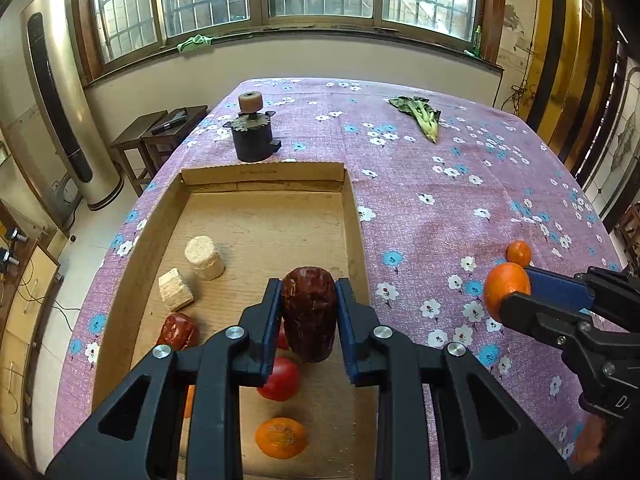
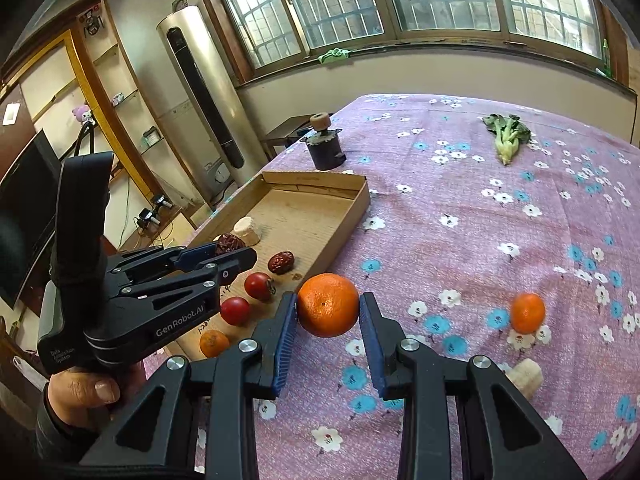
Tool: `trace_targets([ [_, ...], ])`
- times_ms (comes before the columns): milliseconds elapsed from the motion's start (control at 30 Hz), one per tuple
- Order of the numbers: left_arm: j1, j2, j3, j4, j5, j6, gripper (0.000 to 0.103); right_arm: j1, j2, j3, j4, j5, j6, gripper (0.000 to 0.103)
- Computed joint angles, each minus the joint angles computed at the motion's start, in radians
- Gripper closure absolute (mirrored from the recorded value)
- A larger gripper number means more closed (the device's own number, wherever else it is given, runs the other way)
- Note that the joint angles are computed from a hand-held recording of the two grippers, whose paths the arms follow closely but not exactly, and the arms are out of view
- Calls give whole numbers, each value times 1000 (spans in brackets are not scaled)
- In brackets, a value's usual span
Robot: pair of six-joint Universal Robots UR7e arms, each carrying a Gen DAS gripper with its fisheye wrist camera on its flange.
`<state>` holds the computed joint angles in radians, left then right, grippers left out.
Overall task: Organize fruits
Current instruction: 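Carry the date and mandarin over the cardboard tray, then lower the date and mandarin into the tray and open both grippers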
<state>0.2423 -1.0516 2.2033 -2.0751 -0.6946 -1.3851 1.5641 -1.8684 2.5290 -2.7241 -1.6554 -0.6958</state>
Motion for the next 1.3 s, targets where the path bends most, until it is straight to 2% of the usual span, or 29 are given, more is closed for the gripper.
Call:
trace_targets([
  [400, 25, -48, 20, 18, 19, -11, 79, 50, 121, -16, -74, -18, 38, 71],
  [600, 65, -104, 50, -14, 31, -4, 79, 84, 211, -38, -131, -32, 57, 71],
  [933, 195, -172, 43, -89, 43, 83, 79, 143, 387, -108, -205, -53, 104, 71],
  [1067, 256, -156, 16, -132, 40, 147, 79, 159, 464, -149, -210, -71, 128, 71],
  [1300, 335, -93, -27, -145, 18, 186, 79, 155, 580, -187, -239, -128, 129, 71],
])
